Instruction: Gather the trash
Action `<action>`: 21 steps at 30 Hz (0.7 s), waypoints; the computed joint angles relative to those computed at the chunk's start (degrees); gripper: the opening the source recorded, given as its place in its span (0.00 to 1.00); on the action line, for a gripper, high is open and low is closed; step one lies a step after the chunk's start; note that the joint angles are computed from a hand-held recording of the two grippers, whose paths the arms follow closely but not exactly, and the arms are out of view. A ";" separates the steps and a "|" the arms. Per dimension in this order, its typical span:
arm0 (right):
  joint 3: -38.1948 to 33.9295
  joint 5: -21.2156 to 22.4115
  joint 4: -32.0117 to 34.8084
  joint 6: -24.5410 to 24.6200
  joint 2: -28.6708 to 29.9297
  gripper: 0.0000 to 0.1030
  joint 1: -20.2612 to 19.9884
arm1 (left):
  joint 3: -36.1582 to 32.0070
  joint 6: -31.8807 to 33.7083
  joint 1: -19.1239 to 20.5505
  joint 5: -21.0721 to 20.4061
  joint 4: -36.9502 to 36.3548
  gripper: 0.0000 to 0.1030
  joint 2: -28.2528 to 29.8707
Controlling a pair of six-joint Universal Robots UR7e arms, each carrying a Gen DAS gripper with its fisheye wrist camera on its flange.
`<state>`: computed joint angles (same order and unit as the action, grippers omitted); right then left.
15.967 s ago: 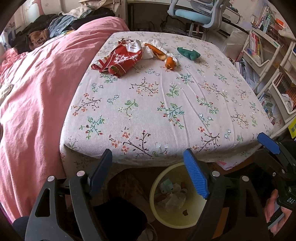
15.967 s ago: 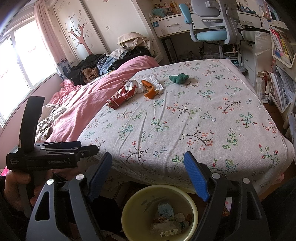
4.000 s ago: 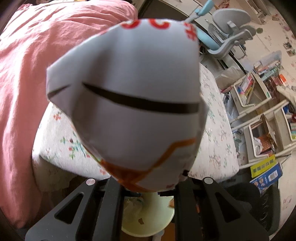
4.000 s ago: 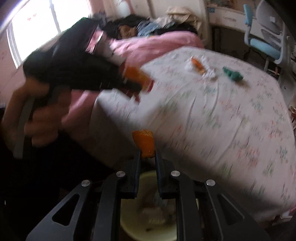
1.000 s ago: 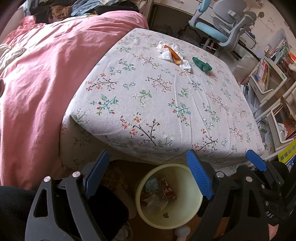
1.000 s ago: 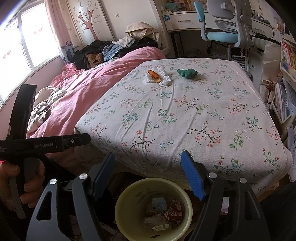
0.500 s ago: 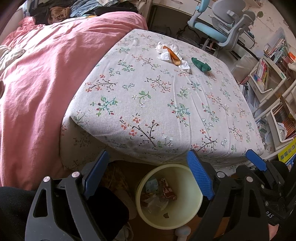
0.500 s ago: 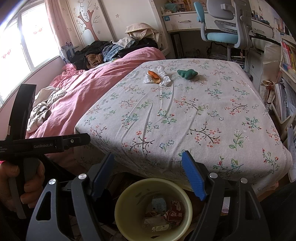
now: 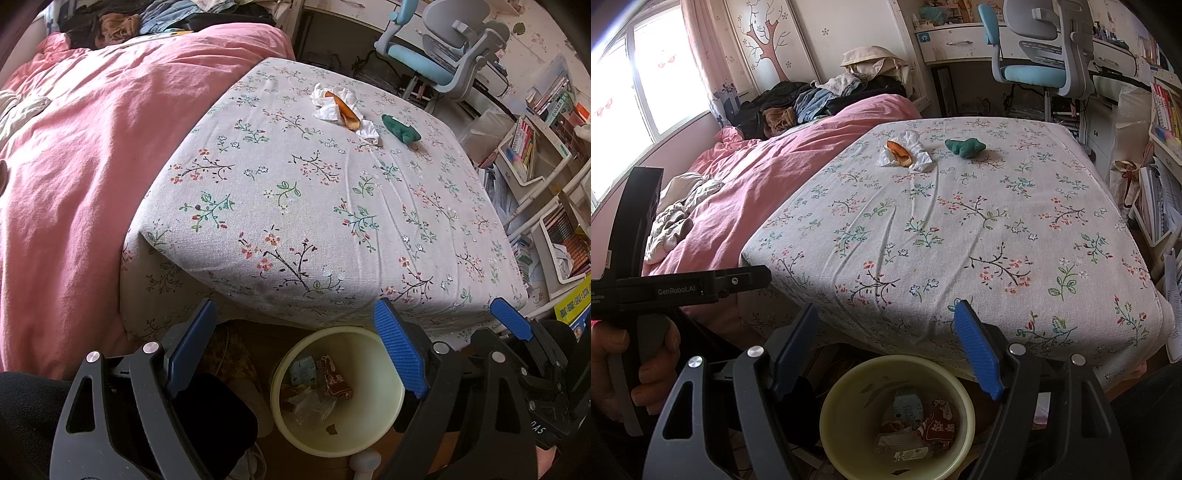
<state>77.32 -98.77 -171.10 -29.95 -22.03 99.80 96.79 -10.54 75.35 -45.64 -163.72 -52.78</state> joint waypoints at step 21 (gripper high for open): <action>-0.08 -0.04 0.08 0.08 0.01 0.71 0.04 | -0.10 -0.10 -0.06 0.06 0.41 0.81 0.04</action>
